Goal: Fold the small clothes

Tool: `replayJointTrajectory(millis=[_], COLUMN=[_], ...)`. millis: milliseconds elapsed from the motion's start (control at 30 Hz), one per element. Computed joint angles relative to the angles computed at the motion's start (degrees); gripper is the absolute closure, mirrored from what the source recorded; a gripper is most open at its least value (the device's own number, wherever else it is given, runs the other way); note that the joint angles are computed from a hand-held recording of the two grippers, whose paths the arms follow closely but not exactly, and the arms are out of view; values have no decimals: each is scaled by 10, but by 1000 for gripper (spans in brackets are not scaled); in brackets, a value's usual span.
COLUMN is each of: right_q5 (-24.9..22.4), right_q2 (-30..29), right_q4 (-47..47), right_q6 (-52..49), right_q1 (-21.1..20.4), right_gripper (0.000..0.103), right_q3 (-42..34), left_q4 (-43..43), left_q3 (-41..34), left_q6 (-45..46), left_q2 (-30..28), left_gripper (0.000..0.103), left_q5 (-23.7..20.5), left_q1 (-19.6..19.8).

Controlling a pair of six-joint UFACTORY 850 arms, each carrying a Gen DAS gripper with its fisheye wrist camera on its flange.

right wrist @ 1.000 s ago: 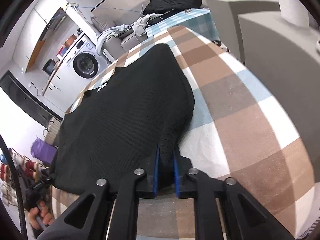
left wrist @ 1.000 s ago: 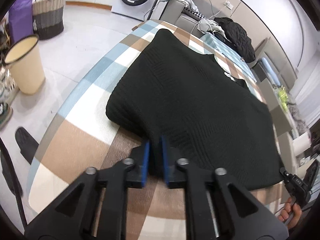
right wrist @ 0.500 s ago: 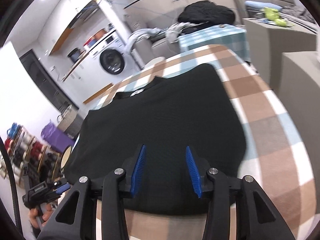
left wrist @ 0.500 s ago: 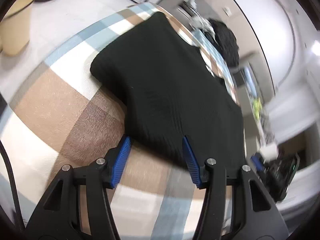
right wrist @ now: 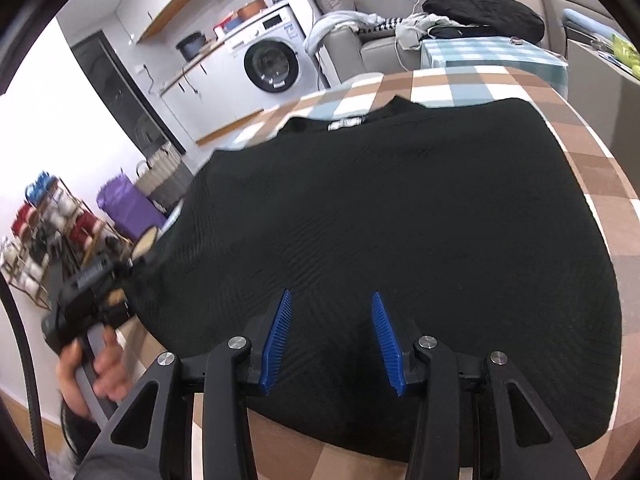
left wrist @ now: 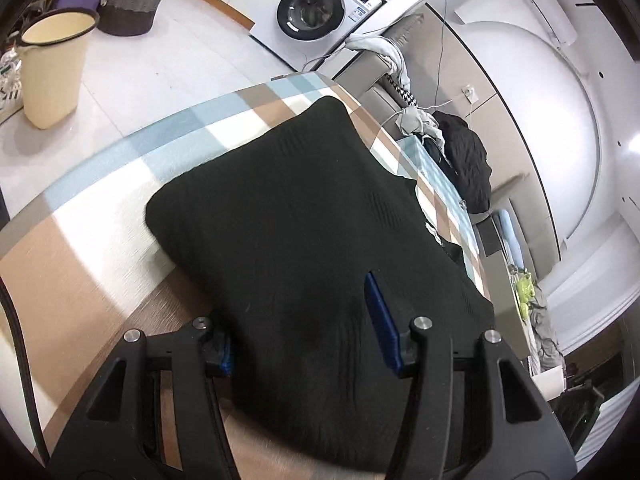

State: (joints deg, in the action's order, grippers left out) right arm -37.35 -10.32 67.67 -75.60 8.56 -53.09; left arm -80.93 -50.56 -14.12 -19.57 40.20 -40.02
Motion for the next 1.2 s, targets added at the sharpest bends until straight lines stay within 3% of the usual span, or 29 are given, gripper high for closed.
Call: replayJointTrajectory(millis=[33, 100, 367, 533, 700, 800, 900, 967, 1033, 1100, 1200], right_q5=[4, 11, 14, 11, 11, 16, 26, 32, 41, 52, 31], right_q2=[-1, -3, 8, 6, 19, 27, 40, 43, 45, 46, 47], right_q4=[-8, -17, -9, -3, 13, 18, 27, 31, 25, 11, 18], right_q6=[6, 14, 17, 21, 15, 19, 25, 29, 45, 68, 65], right_q1=[1, 1, -17, -30, -51, -67, -87, -98, -110, -117, -131], right_gripper=[60, 60, 60, 60, 60, 58, 57, 56, 55, 55, 55], right_q3=[1, 3, 11, 12, 19, 22, 27, 28, 28, 25, 23], left_q4=[-15, -51, -137, -222, -209, -168, -157, -220, -340, -437, -406], left_q3=[-10, -27, -44, -109, -244, -332, -421, -474, -502, -499, -456], left_q6=[25, 100, 215, 389, 605, 702, 785, 879, 996, 1075, 1018], left_q2=[-6, -12, -9, -29, -85, -129, -183, -220, -246, -251, -223], left_gripper=[76, 95, 97, 97, 97, 97, 97, 94, 80, 72, 55], left_q5=[-2, -18, 14, 68, 103, 49, -56, -165, -250, -293, -316], left_q1=[6, 16, 6, -5, -10, -13, -13, -6, 3, 6, 8])
